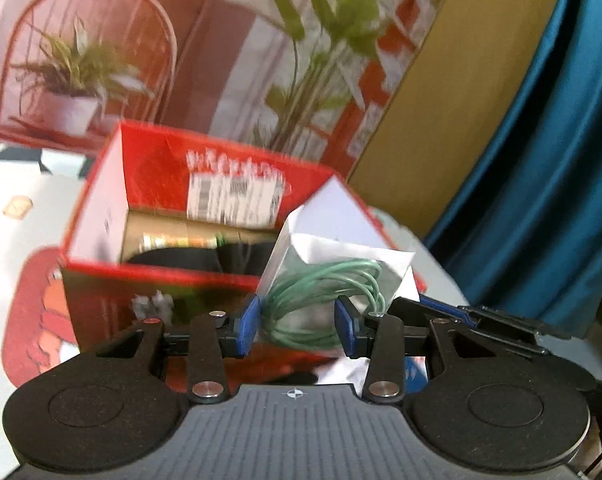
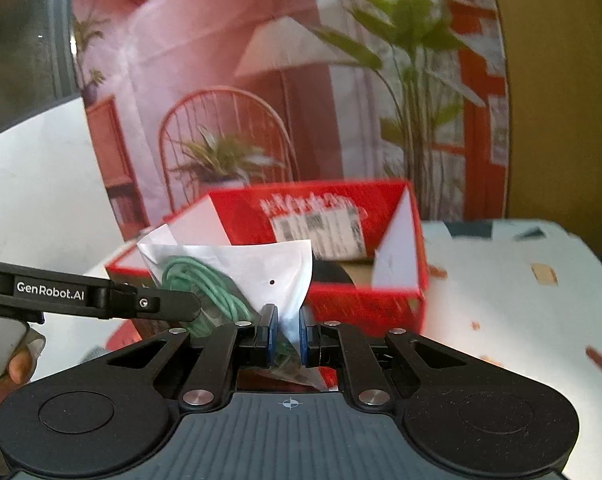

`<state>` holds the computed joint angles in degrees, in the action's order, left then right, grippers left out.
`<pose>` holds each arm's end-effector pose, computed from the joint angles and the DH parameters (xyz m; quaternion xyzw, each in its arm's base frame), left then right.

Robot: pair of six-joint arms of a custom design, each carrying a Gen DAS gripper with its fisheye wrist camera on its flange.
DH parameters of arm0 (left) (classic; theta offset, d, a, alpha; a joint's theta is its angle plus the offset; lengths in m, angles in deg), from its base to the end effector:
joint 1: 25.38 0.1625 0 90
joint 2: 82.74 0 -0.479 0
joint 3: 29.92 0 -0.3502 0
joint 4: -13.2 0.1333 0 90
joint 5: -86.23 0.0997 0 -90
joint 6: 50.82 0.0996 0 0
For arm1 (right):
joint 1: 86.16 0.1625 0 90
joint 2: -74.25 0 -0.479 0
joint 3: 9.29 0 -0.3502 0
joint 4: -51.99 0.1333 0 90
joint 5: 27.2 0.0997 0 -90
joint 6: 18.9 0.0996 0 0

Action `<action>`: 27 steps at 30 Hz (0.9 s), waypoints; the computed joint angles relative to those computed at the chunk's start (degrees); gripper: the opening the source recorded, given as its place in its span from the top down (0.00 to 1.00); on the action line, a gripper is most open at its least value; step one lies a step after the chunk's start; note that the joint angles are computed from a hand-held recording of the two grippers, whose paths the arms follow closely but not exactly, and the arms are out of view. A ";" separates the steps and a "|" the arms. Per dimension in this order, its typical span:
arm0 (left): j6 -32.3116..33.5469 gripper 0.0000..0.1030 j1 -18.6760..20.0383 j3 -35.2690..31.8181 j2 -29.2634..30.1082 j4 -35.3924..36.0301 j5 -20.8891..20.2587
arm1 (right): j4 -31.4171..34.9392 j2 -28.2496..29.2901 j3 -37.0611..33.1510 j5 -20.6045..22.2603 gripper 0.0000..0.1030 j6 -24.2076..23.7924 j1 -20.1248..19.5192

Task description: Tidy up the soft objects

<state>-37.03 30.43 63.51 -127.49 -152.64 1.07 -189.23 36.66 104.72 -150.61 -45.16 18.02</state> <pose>-0.2792 -0.6631 0.1939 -0.3858 -0.8913 0.2382 0.0011 0.2152 -0.5316 0.1887 0.0992 -0.7743 0.5545 0.2883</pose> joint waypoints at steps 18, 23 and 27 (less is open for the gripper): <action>-2.21 0.65 0.36 -6.79 2.55 1.17 2.85 | 14.48 1.79 -15.58 2.19 1.00 -4.50 0.08; -3.73 0.66 1.59 -4.78 0.86 0.35 3.80 | 15.16 1.40 -14.31 1.16 1.00 -0.56 -0.98; -4.41 0.65 1.68 -3.20 -0.84 0.46 4.51 | 13.60 0.71 -11.39 3.89 1.00 0.86 -1.29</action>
<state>-41.44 32.11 60.31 -128.33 -152.18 5.57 -175.63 37.37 93.33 -146.72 -44.30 16.73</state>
